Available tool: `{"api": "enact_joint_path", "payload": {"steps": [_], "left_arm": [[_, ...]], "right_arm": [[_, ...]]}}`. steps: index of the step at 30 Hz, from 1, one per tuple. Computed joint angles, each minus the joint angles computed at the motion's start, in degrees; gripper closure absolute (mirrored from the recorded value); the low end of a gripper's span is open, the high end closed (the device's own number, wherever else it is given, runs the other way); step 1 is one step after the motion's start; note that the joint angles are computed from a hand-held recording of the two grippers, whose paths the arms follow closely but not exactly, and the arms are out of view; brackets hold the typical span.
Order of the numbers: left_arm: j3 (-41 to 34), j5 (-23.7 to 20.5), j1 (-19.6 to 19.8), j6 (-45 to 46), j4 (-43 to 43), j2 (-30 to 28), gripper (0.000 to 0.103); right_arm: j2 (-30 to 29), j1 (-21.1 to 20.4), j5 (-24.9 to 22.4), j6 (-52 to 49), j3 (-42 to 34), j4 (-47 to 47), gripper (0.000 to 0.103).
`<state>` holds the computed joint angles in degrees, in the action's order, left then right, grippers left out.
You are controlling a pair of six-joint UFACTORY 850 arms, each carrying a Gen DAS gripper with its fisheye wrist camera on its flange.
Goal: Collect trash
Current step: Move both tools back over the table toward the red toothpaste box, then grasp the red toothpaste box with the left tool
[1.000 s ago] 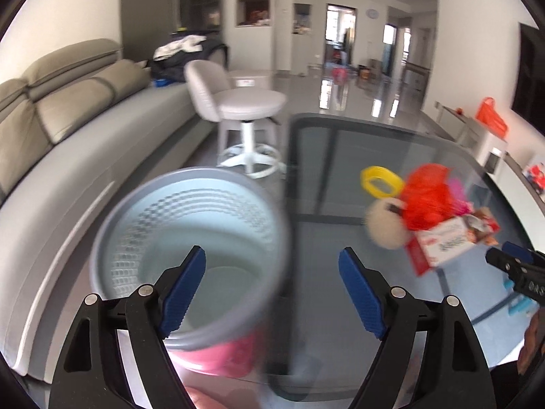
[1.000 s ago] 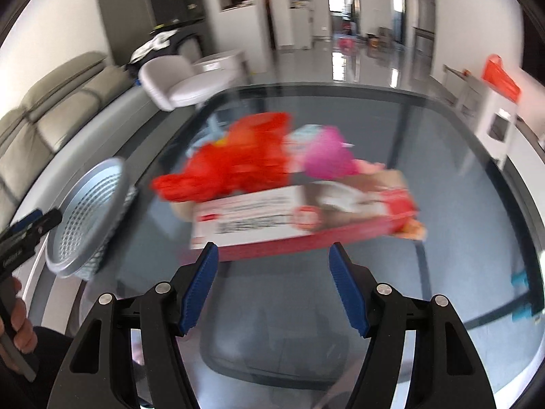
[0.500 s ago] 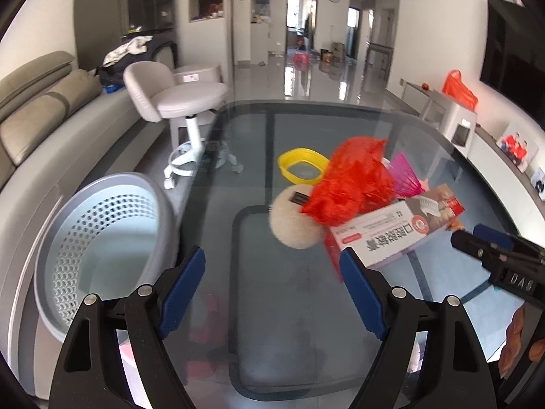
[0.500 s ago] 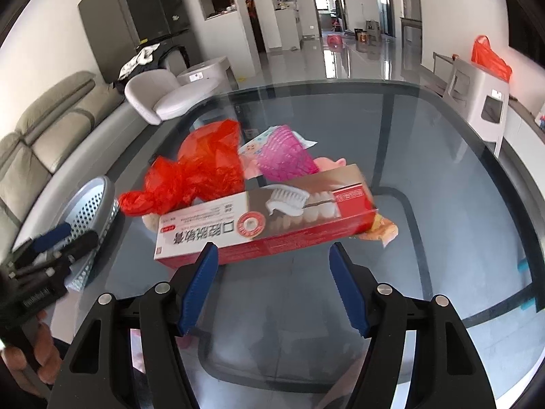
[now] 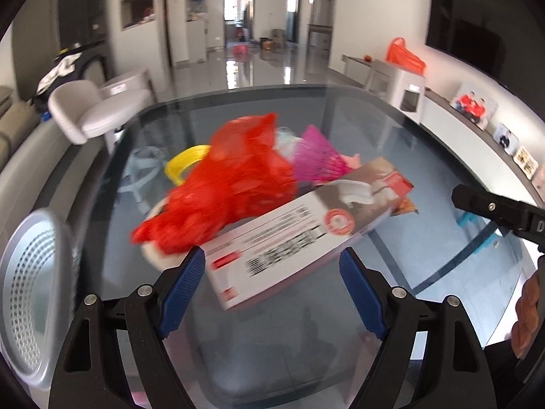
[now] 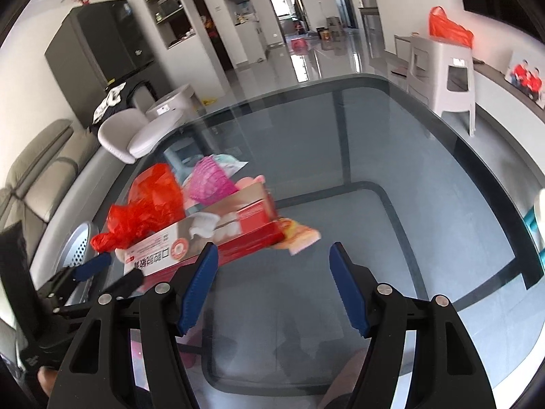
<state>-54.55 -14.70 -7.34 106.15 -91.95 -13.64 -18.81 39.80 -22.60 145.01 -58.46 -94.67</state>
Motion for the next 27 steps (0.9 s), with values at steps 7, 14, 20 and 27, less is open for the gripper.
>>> {"api": "enact_joint_path", "payload": {"steps": [7, 14, 20, 27], "left_arm": [[-3.4, -0.3, -1.9, -1.4, 4.5, -3.3, 0.024], [-7.0, -1.7, -2.6, -6.2, 12.7, -6.4, 0.019], [-7.6, -5.2, -2.4, -11.5, 20.6, -6.9, 0.019], [-3.4, -9.4, -2.4, -11.7, 21.0, -3.4, 0.019]], "right_arm": [[1.7, -0.7, 0.5, 3.5, 1.9, -3.5, 0.038], [2.2, -1.0, 1.6, 5.3, 2.3, -6.1, 0.037], [2.1, -0.8, 1.6, 5.7, 2.2, -6.8, 0.037], [2.6, -0.8, 1.0, 6.4, 2.5, -7.0, 0.037]]}}
